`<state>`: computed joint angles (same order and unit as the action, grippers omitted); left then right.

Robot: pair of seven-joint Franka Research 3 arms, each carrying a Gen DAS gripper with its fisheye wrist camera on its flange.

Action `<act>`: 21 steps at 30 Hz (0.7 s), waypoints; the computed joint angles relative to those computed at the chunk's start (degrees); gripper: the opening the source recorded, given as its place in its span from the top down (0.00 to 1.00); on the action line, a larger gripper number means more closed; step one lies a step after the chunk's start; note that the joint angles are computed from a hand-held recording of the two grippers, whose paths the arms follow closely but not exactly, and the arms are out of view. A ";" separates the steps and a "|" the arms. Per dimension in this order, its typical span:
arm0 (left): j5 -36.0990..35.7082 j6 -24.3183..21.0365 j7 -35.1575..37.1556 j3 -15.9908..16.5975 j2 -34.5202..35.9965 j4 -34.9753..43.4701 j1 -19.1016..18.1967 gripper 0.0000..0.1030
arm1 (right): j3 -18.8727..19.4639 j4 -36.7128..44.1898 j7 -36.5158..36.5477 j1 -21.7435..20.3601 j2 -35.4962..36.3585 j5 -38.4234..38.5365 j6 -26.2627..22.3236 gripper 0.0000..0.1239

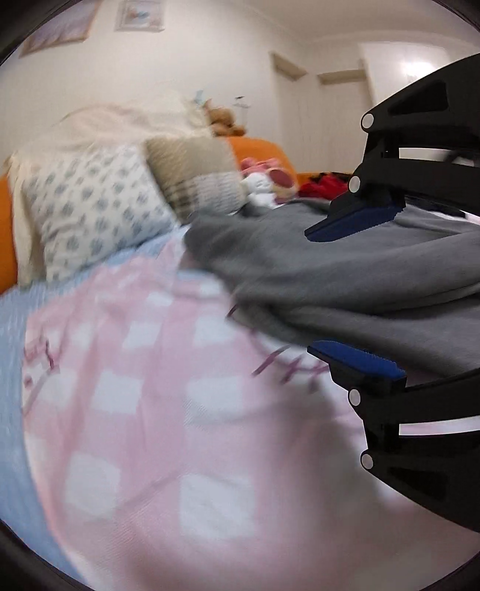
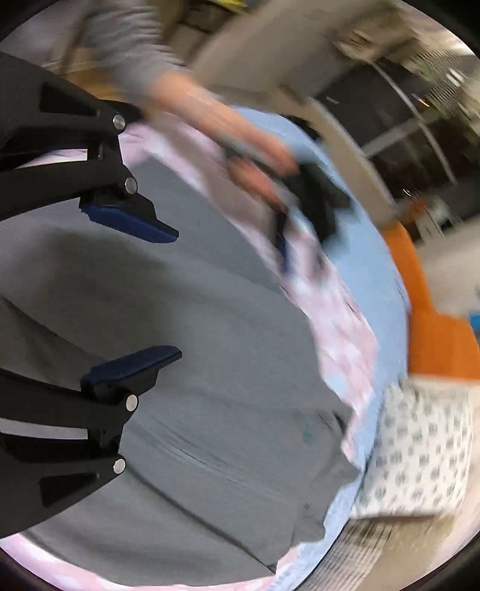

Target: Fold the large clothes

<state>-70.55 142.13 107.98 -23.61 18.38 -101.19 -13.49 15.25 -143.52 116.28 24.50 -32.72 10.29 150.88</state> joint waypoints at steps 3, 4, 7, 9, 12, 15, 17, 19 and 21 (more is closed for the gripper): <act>0.52 -2.47 4.79 -0.63 -4.36 -2.61 -0.45 0.42 | -1.66 4.24 1.57 -6.22 8.33 -2.51 4.37 0.54; 0.15 -3.67 7.01 -0.92 -6.26 -3.85 -1.00 0.41 | -3.11 6.77 1.39 -7.36 12.90 -2.36 6.17 0.62; -5.61 -8.81 14.25 -1.42 -10.35 -7.42 -2.99 0.40 | -3.75 14.95 5.68 -10.83 23.57 -6.88 4.74 0.75; -9.10 -11.94 18.44 -1.79 -12.27 -9.79 -5.17 0.40 | -6.78 17.28 1.71 -8.51 27.78 -0.61 5.99 0.75; -9.27 -12.27 19.68 -1.44 -13.11 -12.05 -8.85 0.40 | -8.69 19.89 0.82 -7.39 32.00 3.37 7.42 0.95; 0.02 -7.07 11.74 -0.71 -12.48 -14.00 -13.03 0.44 | -9.97 20.15 14.15 -7.72 32.64 -11.32 7.45 0.95; 0.12 -4.83 11.00 -0.39 -13.04 -15.68 -13.91 0.54 | -10.47 20.42 18.87 -7.83 33.08 -18.04 5.88 0.95; 0.71 -4.24 10.57 0.03 -14.06 -16.40 -14.31 0.54 | -10.56 21.18 18.98 -7.44 34.13 -20.23 3.84 0.95; 1.41 -3.31 10.40 0.43 -16.26 -17.71 -14.74 0.52 | -10.71 20.93 20.26 -6.76 33.96 -25.81 4.10 0.94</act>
<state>-69.13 138.82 118.38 -23.18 2.13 -118.89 -28.23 4.54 -122.59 136.54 17.74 1.25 -15.52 154.98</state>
